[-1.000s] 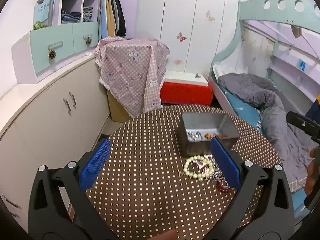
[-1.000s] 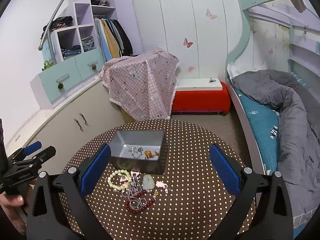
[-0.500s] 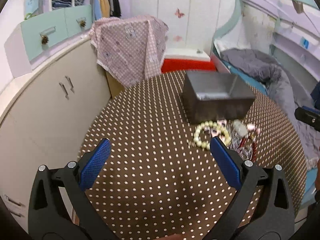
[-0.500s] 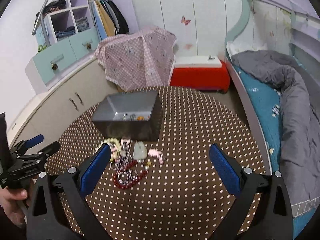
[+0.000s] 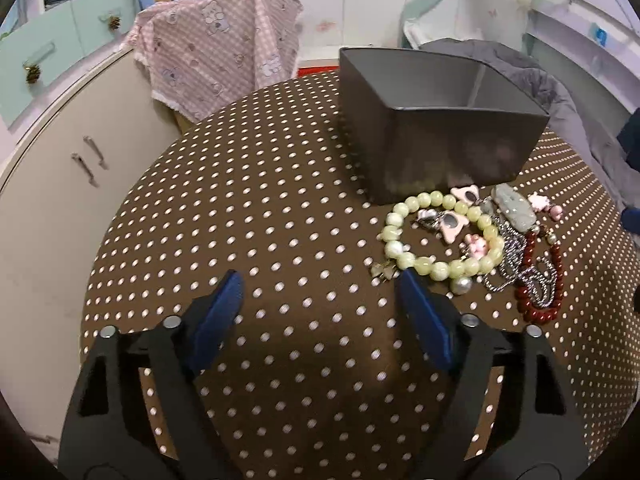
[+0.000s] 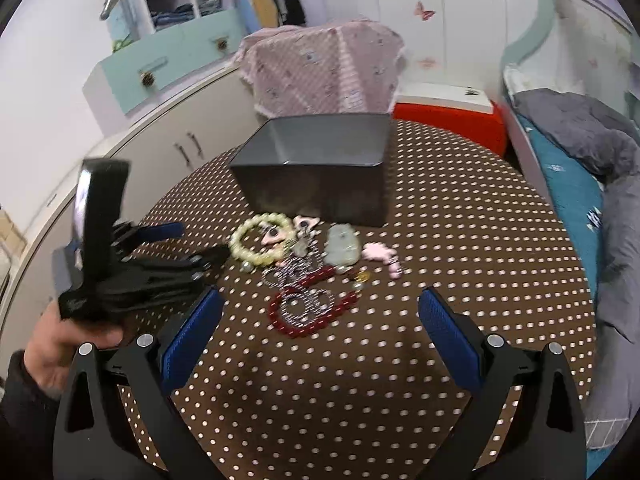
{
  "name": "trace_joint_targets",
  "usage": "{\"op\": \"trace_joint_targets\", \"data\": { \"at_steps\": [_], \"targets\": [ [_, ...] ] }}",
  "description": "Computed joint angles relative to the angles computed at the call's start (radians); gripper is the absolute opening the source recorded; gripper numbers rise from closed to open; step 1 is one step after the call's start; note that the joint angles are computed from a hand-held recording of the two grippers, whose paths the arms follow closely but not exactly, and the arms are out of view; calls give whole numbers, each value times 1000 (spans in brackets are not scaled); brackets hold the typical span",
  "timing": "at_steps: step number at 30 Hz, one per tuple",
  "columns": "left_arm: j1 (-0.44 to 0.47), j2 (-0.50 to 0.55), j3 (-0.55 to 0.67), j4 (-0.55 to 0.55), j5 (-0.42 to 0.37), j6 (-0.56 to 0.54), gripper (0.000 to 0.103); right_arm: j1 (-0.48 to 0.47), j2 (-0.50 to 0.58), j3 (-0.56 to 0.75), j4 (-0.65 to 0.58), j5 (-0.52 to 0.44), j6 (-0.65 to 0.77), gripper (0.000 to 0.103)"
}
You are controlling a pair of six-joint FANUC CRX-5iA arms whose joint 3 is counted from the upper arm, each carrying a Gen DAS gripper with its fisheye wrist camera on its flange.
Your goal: Organize jewelry
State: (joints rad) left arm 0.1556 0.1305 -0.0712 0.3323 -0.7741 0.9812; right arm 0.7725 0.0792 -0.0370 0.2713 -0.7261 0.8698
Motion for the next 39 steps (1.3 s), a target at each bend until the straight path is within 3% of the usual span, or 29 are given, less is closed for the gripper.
{"op": "trace_joint_targets", "data": {
  "at_steps": [5, 6, 10, 16, 19, 32, 34, 37, 39],
  "targets": [
    [5, 1, -21, 98, -7, -117, 44, 6, 17, 22, -41, -10, 39, 92],
    [8, 0, -29, 124, -9, -144, 33, 8, 22, 28, -50, -12, 51, 91],
    [29, -1, -46, 189, -28, -181, 9, 18, 39, 51, -85, -4, 99, 84],
    [60, -21, -80, 214, -25, -200, 9, 4, 107, 162, -290, -20, 305, 57],
    [71, -25, -82, 211, -24, -187, 9, 3, 158, 228, -336, -54, 360, 50],
    [79, -25, -82, 200, -16, -168, 10, 41, 264, 268, -67, -72, 170, 30],
    [79, -24, -83, 208, -18, -168, 10, 54, 265, 241, 14, -65, 121, 20],
    [84, -25, -92, 233, -20, -182, 9, 51, 260, 229, 15, -58, 120, 9],
    [88, -30, -101, 246, -18, -198, 8, 43, 235, 213, -35, -36, 149, 9]
  ]
}}
